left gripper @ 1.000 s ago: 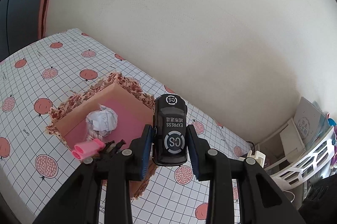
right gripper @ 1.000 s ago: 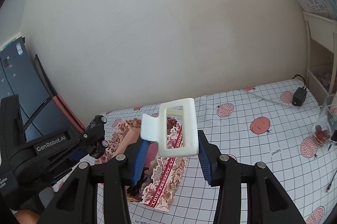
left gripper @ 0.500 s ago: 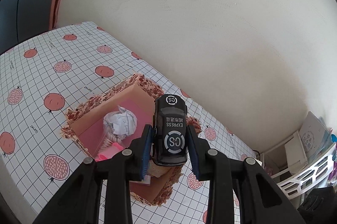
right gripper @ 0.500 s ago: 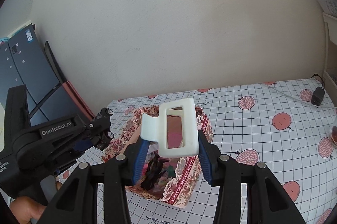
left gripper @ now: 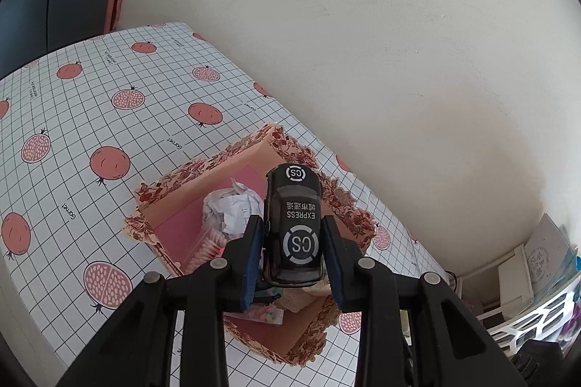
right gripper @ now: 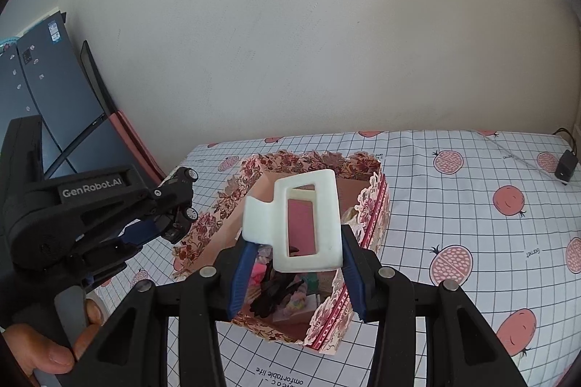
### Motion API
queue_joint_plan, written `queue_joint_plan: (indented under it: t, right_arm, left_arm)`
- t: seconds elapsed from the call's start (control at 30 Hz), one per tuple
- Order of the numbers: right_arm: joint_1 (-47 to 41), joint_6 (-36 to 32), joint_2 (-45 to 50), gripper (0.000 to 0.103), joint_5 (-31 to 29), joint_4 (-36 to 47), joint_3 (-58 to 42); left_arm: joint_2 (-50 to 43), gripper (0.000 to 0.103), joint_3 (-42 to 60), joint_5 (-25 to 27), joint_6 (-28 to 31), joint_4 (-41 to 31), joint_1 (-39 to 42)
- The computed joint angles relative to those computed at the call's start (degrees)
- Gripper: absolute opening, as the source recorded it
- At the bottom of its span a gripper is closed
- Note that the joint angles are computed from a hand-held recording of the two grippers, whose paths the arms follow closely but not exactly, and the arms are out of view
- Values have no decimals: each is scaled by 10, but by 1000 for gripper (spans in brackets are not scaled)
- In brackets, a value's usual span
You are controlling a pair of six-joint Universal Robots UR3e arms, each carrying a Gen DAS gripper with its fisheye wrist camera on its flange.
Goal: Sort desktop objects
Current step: 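Carry the black car over the box with the left tool while the right tool carries the clip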
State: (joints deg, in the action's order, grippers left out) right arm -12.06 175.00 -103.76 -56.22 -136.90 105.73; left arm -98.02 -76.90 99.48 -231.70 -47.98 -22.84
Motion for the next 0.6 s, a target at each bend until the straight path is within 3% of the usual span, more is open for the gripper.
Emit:
queue_joint_plan:
  t: [0.6]
  right_arm:
    - [57,14,59,48,-47,-28,-16]
  left_arm:
    - [28,34,-73,-47,-34,32,42]
